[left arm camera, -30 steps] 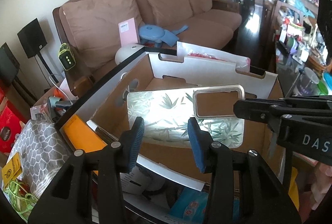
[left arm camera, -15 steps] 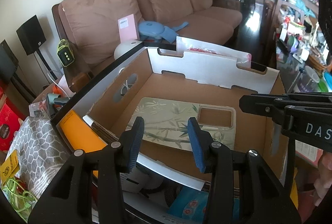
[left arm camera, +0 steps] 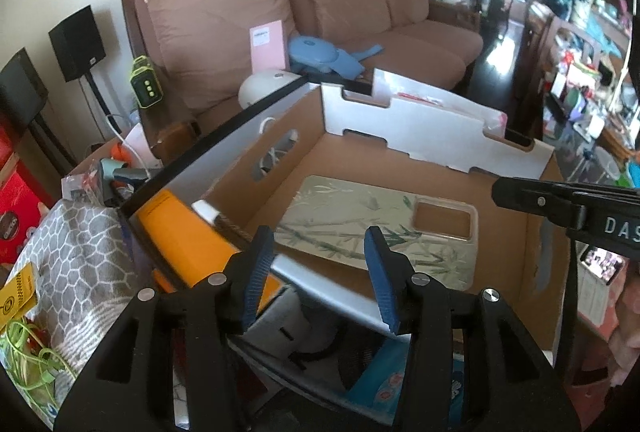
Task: Organize objects
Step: 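Move both grippers away from the box toward the cables on the bed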
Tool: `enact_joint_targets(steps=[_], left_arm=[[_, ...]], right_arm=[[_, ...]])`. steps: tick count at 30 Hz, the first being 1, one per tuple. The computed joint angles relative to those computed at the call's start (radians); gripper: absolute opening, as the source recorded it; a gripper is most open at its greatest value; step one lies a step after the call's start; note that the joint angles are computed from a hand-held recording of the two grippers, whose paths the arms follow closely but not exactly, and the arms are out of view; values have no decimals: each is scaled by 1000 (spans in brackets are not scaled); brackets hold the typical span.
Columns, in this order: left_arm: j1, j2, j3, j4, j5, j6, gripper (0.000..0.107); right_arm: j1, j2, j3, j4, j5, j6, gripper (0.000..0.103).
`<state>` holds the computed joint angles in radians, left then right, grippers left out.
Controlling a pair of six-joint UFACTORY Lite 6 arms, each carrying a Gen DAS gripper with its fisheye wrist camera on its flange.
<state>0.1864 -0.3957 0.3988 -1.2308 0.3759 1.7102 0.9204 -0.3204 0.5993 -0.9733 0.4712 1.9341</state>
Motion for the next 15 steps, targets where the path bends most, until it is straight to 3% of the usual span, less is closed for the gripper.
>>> enact_joint_targets(steps=[8,15], left_arm=[[214,-101,9,77,163,40,52],[395,-58,83,112,311,26,52]], right_arm=[[20,5,17,-18,43,24,32],[85,27,58,-111,82,121,43]])
